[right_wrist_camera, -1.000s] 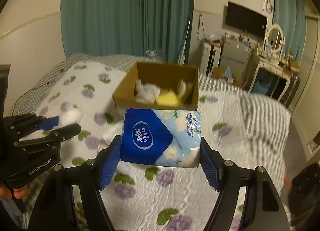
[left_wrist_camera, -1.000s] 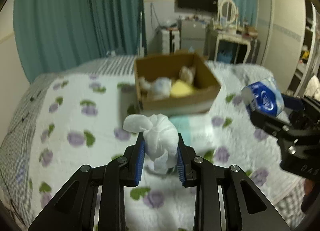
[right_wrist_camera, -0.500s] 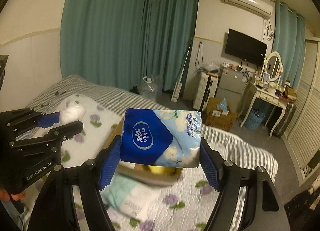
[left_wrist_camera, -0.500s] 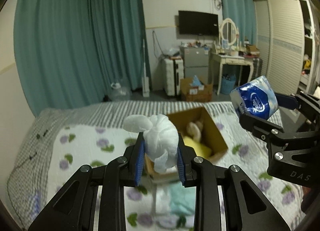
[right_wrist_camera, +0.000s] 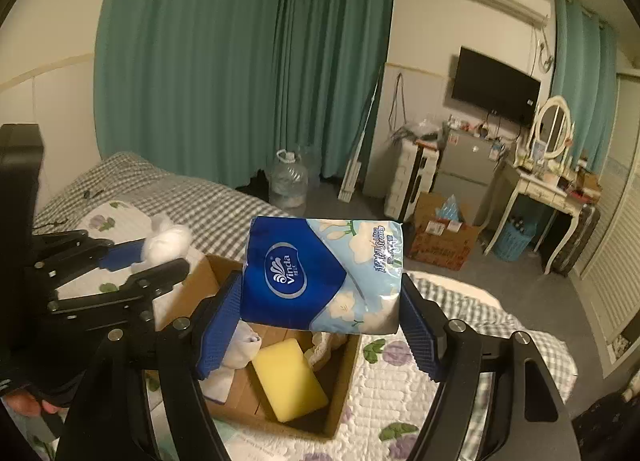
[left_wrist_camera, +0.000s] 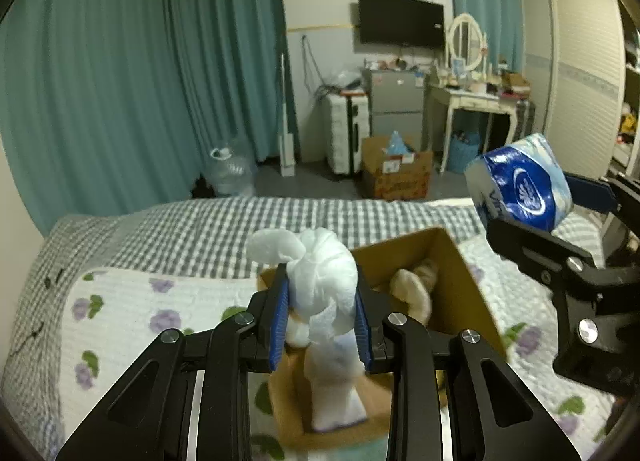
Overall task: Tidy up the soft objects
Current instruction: 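Carry the tissue pack and cloth into the box and open both tools, then move both tools back down to the last items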
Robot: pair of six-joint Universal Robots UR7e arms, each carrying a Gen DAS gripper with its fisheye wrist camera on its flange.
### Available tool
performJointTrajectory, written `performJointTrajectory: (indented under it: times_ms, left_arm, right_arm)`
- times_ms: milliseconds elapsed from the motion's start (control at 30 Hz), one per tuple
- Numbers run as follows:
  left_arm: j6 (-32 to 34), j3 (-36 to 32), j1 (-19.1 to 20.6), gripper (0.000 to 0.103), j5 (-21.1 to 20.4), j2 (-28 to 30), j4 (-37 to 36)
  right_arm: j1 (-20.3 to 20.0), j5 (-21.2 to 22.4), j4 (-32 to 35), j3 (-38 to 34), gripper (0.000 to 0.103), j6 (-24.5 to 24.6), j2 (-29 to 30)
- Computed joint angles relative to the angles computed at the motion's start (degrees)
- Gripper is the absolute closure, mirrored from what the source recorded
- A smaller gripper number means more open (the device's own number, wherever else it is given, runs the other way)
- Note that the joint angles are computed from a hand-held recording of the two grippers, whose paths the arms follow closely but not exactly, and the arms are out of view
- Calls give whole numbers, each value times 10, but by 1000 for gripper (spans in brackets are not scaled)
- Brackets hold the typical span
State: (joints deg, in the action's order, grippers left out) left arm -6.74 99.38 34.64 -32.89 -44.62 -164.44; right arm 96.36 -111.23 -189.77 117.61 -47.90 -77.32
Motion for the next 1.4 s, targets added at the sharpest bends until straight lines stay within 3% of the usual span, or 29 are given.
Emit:
performJointTrajectory:
  times_ms: [200,400,467,533,667,900,967,1033,1133,1300,1400]
  left_arm:
    - [36,-29,35,70,-10,44,-37]
    - [42,-43,55,52,-22,63,-20]
    - [46,-38,55,39,-19,64,-31]
    - [52,-33,54,34,-20,63,-36]
    - [55,-27,39,25,-3,52,-23]
    - [-7,28,-12,19,19,-25,15]
    - [-26,45,-32,5,30,-53,35]
    - [-48,64,-56,1,49,-82,49]
    - [-91,86,-88,1,65,-124,92]
    - [-192,110,-145,0,86,-195,230]
    - [-214,122,-174,0,90,-213,263]
  right_arm:
    - [-42,17,18,-27,30,8,41]
    - [-68,25,23,-53,28,16,80]
    - [-71,23,14,-56,23,25,87]
    - [-71,26,-10,-58,6,27,92]
    - [-59,22,-16,-51,6,33,74]
    - [0,-33,-19,-5,6,25,-3]
    - [26,-56,-18,13,4,34,-37]
    - [49,-74,-5,24,2,47,-67]
    - [94,-110,21,42,0,59,-113]
    - [162,-166,91,61,0,86,-175]
    - [191,-187,129,73,0,106,-204]
